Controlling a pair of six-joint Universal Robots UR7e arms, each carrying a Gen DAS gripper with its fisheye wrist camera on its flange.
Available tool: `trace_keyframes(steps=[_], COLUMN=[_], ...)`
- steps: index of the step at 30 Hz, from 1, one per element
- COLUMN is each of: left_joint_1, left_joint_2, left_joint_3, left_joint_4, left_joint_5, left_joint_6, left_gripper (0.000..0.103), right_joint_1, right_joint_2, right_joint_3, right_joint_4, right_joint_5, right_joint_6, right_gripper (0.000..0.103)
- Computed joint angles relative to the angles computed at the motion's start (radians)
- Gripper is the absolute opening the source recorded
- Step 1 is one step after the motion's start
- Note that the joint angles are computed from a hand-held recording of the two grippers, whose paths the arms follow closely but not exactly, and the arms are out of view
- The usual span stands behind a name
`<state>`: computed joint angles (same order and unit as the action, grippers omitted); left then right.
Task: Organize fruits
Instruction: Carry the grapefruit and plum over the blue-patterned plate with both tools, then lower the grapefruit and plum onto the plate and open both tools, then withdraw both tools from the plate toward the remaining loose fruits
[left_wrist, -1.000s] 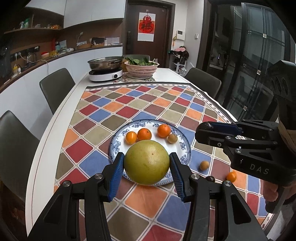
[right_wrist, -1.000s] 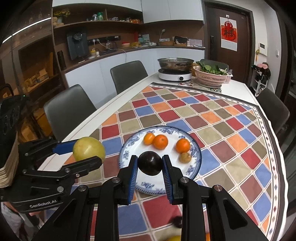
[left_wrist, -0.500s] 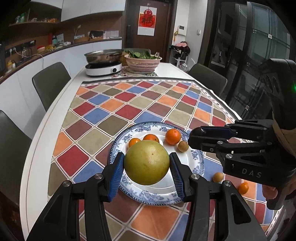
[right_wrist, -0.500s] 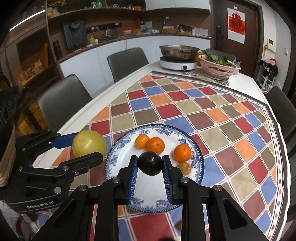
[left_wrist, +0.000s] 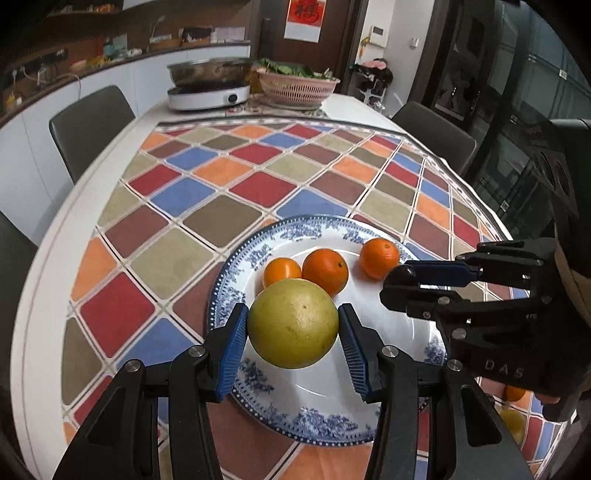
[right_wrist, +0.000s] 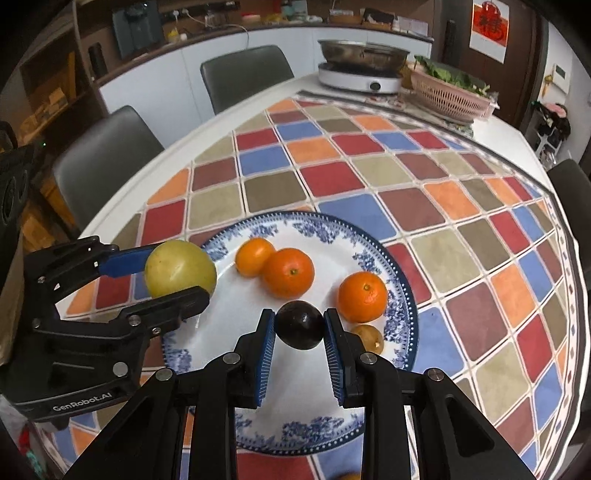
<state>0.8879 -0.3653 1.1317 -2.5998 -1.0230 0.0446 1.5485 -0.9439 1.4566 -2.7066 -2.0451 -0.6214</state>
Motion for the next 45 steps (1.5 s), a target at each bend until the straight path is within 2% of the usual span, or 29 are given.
trace_keyframes(steps=[13,20,22,24,31,38,42,45], left_joint_1=[0.023,0.025,0.022,0.020,-0.014,-0.053,-0.080,-0.102], left_joint_2=[0.048,0.054,0.050,0.045,0.006,-0.058,-0.091,-0.117], left_joint_3=[-0.086,-0.096,-0.093,-0.089,-0.024,0.074,0.130,0.178], left_joint_4=[0.111,0.106,0.094,0.091,0.046,-0.012,-0.050,-0.091], left_joint_5=[0.000,0.004,0.012,0.015,0.079,0.093,0.105,0.117], left_joint_6=[0.005,0.010,0.011,0.008,0.016,-0.002,0.006,0.006], left_gripper=[0.049,0.051,0.055,0.056,0.060,0.064,0.066,0.071], right_joint_1=[-0.023,-0.026,-0.026,-0.027,-0.013,0.006,0.010,0.016], right_joint_2=[0.041,0.049,0.051,0.043,0.004,-0.074,-0.122,-0.154], right_joint_3=[-0.052,-0.061,-0.062,-0.053,0.002,0.101,0.155,0.201], right_joint_4=[0.060,0.064,0.062,0.055,-0.017,-0.110,-0.153,-0.215], right_joint_5=[-0.005,-0.008,-0.016,-0.008,0.002,0.035,0.065,0.067], right_joint_6=[0.027,0.037,0.041,0.050,0.030,0.004,0.019,0.006], right_gripper=[0.028,0.028,0.031,0.035,0.035,0.035,0.044,0.044])
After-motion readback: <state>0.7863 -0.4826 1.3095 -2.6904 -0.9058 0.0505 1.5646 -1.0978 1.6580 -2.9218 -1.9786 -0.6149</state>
